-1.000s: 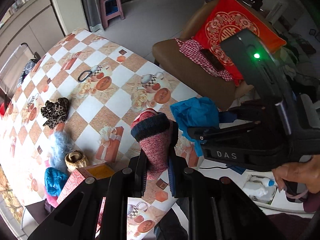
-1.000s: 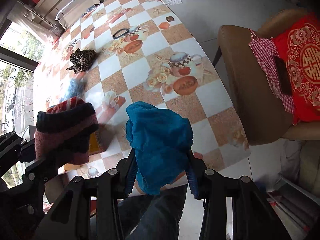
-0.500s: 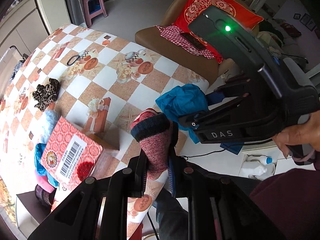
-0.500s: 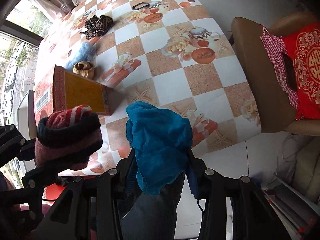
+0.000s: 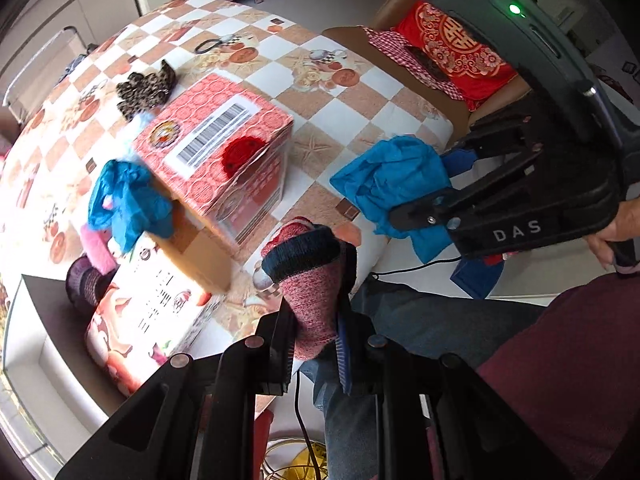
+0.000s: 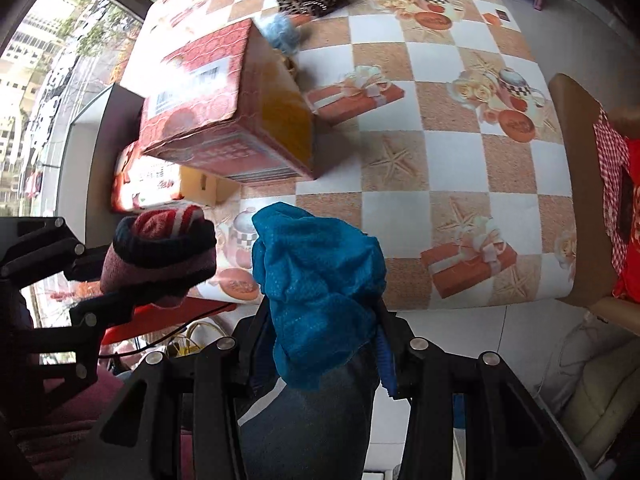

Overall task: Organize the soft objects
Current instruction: 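Carry the sock and blue cloth with both tools over the open white box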

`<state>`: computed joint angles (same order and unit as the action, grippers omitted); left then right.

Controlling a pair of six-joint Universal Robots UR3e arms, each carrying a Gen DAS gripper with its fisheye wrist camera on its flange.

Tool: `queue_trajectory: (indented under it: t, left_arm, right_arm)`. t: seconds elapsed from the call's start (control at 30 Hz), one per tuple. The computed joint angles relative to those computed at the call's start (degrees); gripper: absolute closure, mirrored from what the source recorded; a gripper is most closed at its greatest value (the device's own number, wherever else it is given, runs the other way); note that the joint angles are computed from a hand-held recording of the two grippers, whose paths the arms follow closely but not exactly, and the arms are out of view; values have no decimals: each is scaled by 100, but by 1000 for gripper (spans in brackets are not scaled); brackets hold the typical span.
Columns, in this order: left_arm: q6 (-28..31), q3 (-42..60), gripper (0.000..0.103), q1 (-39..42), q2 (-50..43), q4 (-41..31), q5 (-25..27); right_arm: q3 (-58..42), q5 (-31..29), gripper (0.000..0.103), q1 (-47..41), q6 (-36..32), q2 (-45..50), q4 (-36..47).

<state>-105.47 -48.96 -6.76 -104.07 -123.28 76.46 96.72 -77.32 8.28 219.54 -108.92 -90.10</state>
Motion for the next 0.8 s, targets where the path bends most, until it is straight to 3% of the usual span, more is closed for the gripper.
queue_trajectory:
  t: [0.27, 0.47, 0.7, 0.8]
  left_arm:
    - [-625, 293, 84, 847, -139, 152, -11]
    - [-1160, 827, 84, 1455, -431, 191, -166]
    - [-1987, 848, 84, 2090, -470, 843, -312]
    - [-2323, 1109, 84, 2331, -707, 945, -337]
  right_arm:
    - [-1343, 114, 58, 689, -665, 1507, -221]
    - [-2861, 47, 58, 981, -1131, 2638, 77]
    - [-5368, -65, 58, 1235, -1675, 4133, 1034]
    - [-6927, -101, 58, 1324, -1870, 4994, 1692]
